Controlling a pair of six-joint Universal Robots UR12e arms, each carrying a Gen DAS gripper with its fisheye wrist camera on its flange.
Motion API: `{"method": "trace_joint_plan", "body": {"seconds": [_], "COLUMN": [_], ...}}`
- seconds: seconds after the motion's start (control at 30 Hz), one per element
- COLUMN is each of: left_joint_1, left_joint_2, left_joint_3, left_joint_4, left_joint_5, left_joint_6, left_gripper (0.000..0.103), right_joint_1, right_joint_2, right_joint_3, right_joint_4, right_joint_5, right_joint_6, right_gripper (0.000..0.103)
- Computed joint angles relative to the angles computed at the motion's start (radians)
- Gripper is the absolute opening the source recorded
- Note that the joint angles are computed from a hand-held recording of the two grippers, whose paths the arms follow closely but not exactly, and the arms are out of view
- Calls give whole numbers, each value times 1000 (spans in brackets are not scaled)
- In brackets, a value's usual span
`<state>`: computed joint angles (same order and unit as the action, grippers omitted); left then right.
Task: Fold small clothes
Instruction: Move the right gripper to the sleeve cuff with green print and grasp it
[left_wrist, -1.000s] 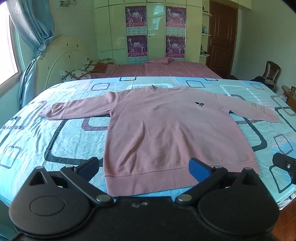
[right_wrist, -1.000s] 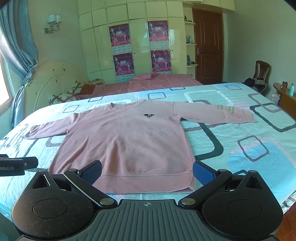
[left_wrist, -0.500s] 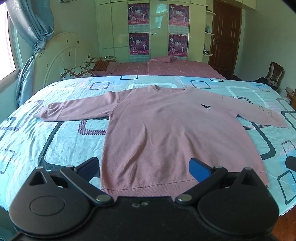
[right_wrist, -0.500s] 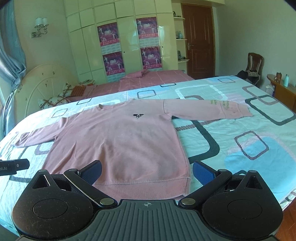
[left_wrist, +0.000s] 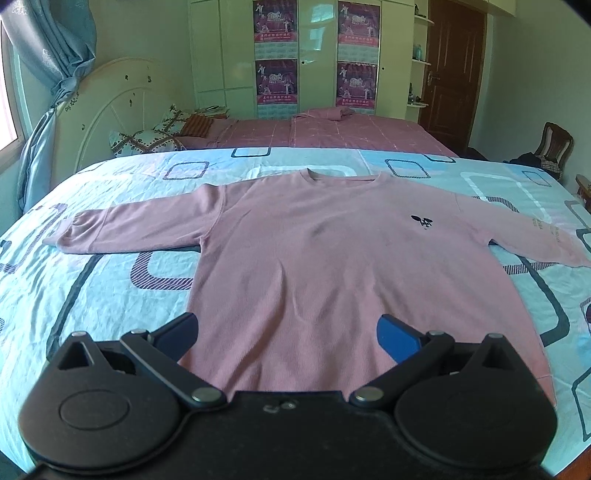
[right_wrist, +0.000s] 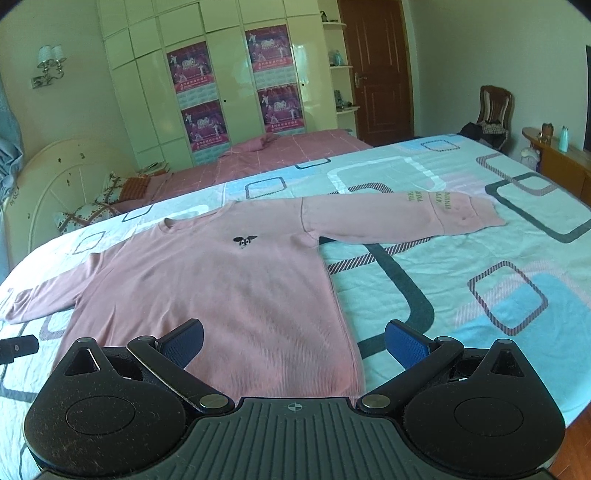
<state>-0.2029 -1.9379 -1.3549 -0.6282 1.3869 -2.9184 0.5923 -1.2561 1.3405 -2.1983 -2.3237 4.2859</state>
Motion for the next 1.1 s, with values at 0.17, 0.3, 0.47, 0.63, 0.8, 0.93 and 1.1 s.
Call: {"method": "trace_joint_plan", "body": {"seconds": [0.17, 0.3, 0.47, 0.63, 0.8, 0.93, 1.1], "left_joint_1": [-20, -34, -49, -72, -88, -95, -104], "left_joint_2": [-40, -71, -110, -151, -197, -236, -279], "left_joint_3": [48, 87, 133, 182, 244, 299, 358], "left_joint_4": [-23, -34, -47, -52, -73, -107, -137], "left_joint_5": [37, 68, 99, 142, 168, 172, 184], "left_joint_6": [-25, -25, -47, -35, -43, -51, -66], "left_gripper": [102, 102, 102, 102, 102, 102, 102], "right_joint_1": [-40, -73, -112, -151, -193, -227, -272], "right_joint_2": [-15, -30, -42, -53, -65, -76, -95], "right_joint_3": [32, 64, 90, 119, 159, 190, 233], "right_joint_4": [-35, -85, -106, -124, -152, -151, -136], "right_joint_5": [28, 60, 86, 115, 131, 127, 115], "right_joint_6": [-23, -51, -63, -80, -83, -68, -20], "right_gripper": [103, 103, 103, 103, 103, 103, 102]}}
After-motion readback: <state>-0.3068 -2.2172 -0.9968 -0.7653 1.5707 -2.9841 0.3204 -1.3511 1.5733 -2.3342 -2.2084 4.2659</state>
